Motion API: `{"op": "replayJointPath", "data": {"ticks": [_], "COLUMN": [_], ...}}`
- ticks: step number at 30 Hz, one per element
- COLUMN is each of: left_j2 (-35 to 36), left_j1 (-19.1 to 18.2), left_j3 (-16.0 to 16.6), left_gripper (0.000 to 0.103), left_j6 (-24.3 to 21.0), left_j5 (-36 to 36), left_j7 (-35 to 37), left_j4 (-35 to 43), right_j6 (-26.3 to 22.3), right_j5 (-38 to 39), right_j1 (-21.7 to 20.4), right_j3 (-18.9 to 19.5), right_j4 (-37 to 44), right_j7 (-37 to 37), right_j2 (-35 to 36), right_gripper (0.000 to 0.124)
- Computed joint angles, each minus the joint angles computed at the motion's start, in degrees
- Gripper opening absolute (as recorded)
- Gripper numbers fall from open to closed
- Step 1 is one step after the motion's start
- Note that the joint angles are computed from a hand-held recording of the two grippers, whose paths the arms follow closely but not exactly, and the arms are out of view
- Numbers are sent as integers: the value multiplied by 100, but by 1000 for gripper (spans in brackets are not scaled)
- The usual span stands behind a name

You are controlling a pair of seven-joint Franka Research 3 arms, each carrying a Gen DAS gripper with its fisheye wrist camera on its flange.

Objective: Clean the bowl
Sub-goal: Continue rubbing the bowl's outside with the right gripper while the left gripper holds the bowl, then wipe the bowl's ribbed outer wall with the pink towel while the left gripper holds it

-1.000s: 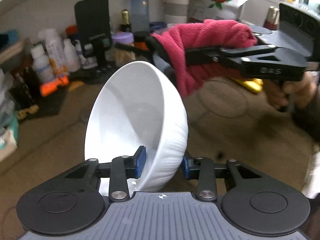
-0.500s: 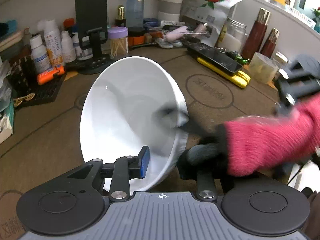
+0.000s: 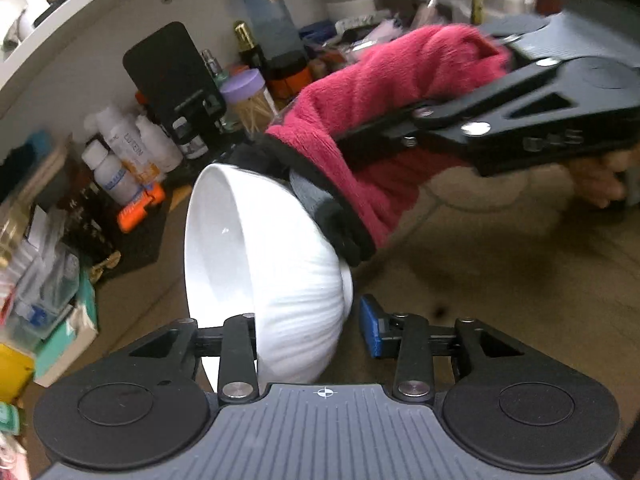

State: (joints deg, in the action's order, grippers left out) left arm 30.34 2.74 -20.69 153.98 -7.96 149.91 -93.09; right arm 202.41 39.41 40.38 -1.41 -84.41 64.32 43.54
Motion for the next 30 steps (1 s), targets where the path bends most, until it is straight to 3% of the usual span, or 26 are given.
{"op": "replayJointPath", "data": {"ticks": [5,10,13,17,24,30], "left_j2": [69,-87,-191,-346,-451,-370], "left_j1": [-125,-18,47,161,358,689], "left_j3": [110,16,-46,-164,-470,-819], "left_gripper": [36,35,35,35,35,34], "left_j6": [218,578,564,599,336,-340], "left_j5": [168,234,228,98,-521,-1895], "left_j7": [-376,-399,-428,-349,14,615], "left_j4": [-28,-379,-512,-739,-819,-549], "right_j6": [5,142,186,98,315,536], "right_j5": [478,758,836,1219,1196,1492], "right_j1": [306,307,228,380,201,228], "right_j3": [-365,-332,-239,-424,-104,48], "right_j4": [92,43,79,215,116,-306], "right_j7": [-181,-356,-442,-721,-898,-1267], "right_j2": [75,47,60,122,27,-298], "right_gripper": [27,27,27,27,27,27]}}
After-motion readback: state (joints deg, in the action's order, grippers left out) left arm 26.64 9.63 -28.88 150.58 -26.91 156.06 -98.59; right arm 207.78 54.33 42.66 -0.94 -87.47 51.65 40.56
